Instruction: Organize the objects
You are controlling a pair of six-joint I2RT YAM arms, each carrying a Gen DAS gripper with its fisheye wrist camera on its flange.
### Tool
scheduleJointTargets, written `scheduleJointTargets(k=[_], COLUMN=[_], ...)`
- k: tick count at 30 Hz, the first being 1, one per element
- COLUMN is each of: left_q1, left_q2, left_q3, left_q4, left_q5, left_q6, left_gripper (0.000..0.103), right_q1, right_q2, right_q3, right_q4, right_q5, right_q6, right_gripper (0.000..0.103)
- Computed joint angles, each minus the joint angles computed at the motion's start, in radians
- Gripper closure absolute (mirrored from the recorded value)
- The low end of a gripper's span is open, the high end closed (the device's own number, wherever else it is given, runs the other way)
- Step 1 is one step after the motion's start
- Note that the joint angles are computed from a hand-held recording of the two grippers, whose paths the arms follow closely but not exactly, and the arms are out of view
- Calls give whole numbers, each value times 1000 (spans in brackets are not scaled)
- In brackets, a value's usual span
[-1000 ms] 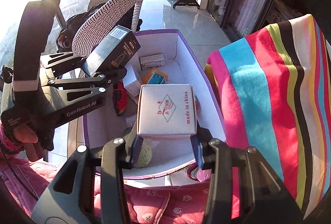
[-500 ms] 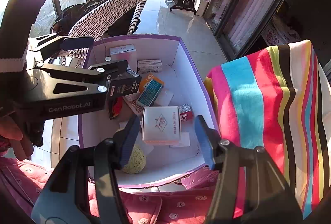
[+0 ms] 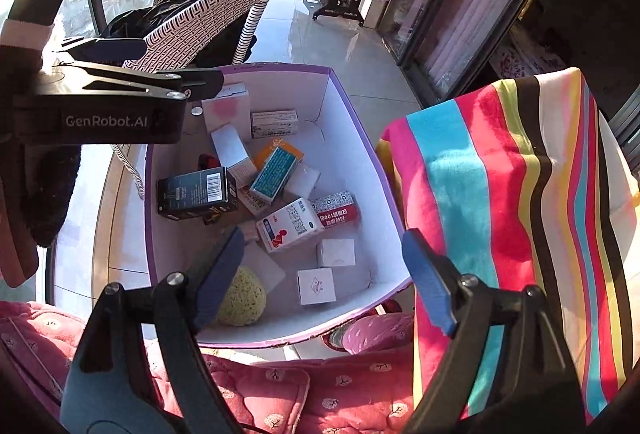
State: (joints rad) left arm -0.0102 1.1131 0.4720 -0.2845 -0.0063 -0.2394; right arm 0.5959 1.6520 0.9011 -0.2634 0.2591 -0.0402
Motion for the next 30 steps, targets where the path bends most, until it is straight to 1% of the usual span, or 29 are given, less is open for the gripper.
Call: scheduleJointTargets(k=[3,9,12,17,30], left_q1=[-25,-80,-126,-127,-150], left_q2=[48,13,-2,-18,-23], left_q3=[10,-4,0,-2,-5], left_q4=[-29,-39,-60,-71,-78], left_q5=[-51,-84,-121,-91,-112], left_q6=[-19,4,-3,-7,-18], left_gripper=[0,0,0,0,0], right_q1=[1,-8,-4,-7,-7], right_q2=[-1,3,2,-1,-6], right_q3=[-9,-19,-23,-28,-37], right_q4=[0,4,7,6,8], right_q5=[-2,-20,-20,-24,-26], right_q6=[3,10,8,8,10], right_gripper=[20,20,20,20,20])
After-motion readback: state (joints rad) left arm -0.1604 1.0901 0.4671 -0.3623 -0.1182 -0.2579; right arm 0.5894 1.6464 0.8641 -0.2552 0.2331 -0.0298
